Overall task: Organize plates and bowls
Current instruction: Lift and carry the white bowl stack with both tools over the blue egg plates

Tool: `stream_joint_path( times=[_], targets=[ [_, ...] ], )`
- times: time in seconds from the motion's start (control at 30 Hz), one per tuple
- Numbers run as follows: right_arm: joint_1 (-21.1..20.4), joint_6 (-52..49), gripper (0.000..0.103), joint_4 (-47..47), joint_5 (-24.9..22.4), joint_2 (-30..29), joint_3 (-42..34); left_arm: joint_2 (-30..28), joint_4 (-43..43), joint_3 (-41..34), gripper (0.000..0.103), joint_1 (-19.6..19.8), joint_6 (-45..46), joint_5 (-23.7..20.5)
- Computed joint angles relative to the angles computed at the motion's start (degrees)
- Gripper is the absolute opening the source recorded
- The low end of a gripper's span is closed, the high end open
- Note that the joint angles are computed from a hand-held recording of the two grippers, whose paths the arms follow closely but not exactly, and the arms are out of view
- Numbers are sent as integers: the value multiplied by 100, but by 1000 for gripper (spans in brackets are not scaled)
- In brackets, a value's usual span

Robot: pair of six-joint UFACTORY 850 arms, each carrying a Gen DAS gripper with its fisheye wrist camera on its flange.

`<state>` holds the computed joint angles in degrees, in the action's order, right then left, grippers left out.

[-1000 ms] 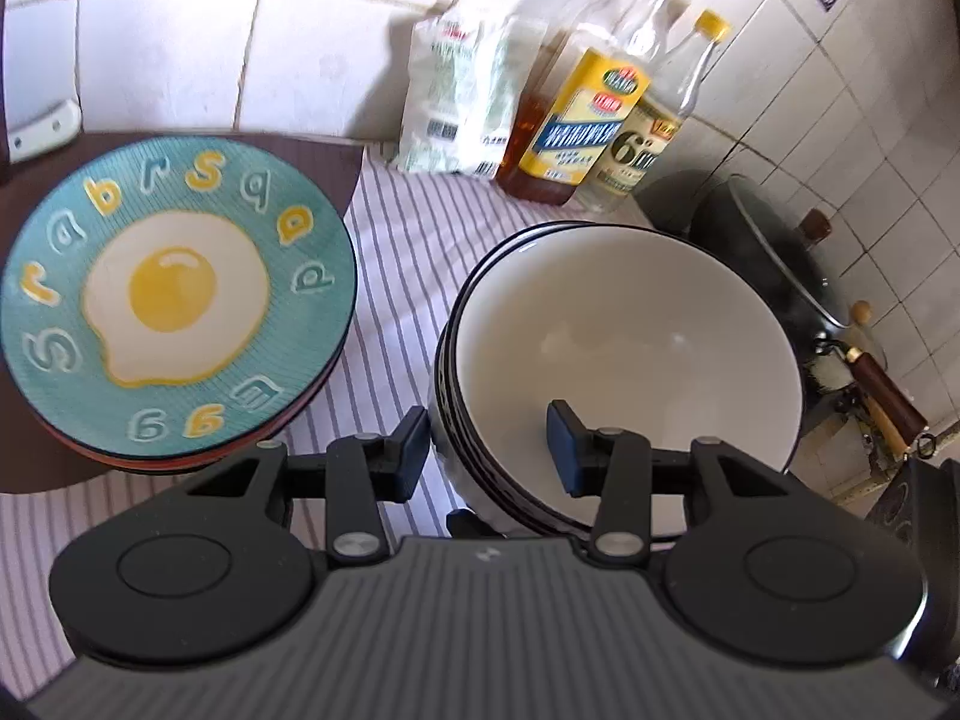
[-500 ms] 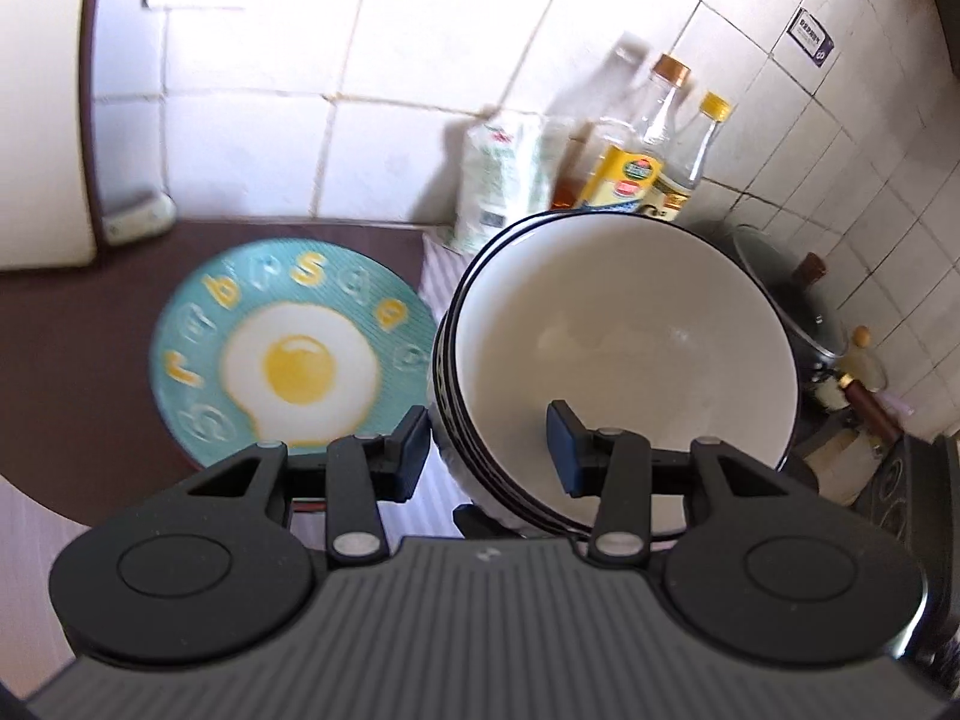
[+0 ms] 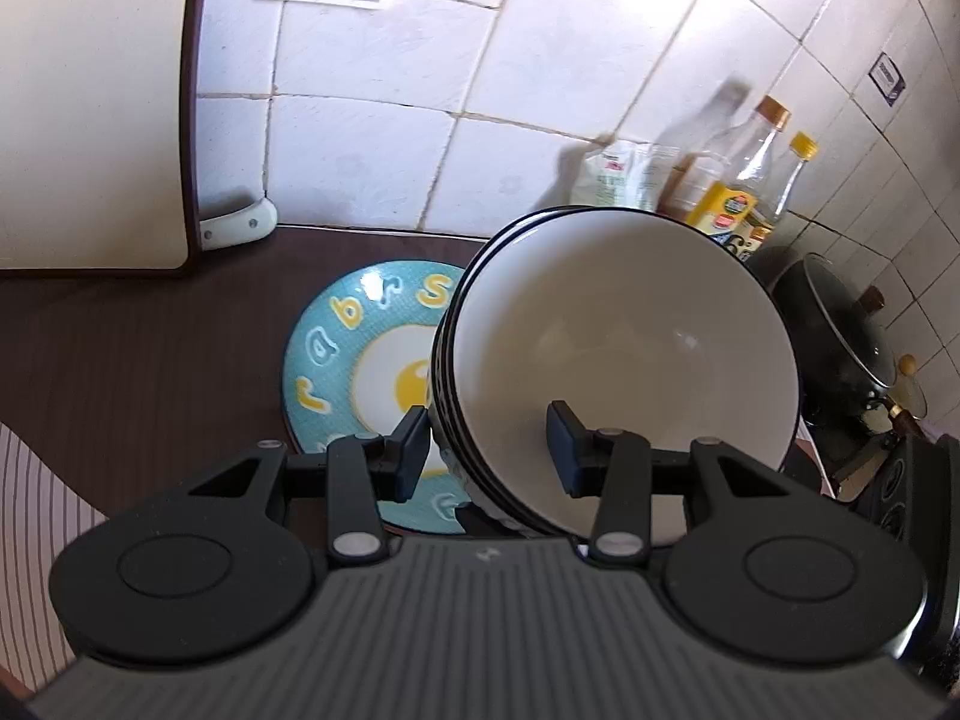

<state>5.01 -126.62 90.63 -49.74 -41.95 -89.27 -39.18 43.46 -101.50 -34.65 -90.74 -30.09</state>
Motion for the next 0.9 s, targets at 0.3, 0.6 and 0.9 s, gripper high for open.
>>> stream_joint_path(
  times=[0.3, 0.6, 0.9],
  targets=[
    [220, 501, 96, -45, 302, -183, -121, -206, -293, -6, 41, 269, 473, 234],
    [414, 847, 96, -477, 883, -344, -353, -378, -488, 44, 40, 418, 520, 595],
    [561, 1094, 96, -674, 1029, -542, -568, -428, -253, 92, 40, 473, 267, 568]
  ],
)
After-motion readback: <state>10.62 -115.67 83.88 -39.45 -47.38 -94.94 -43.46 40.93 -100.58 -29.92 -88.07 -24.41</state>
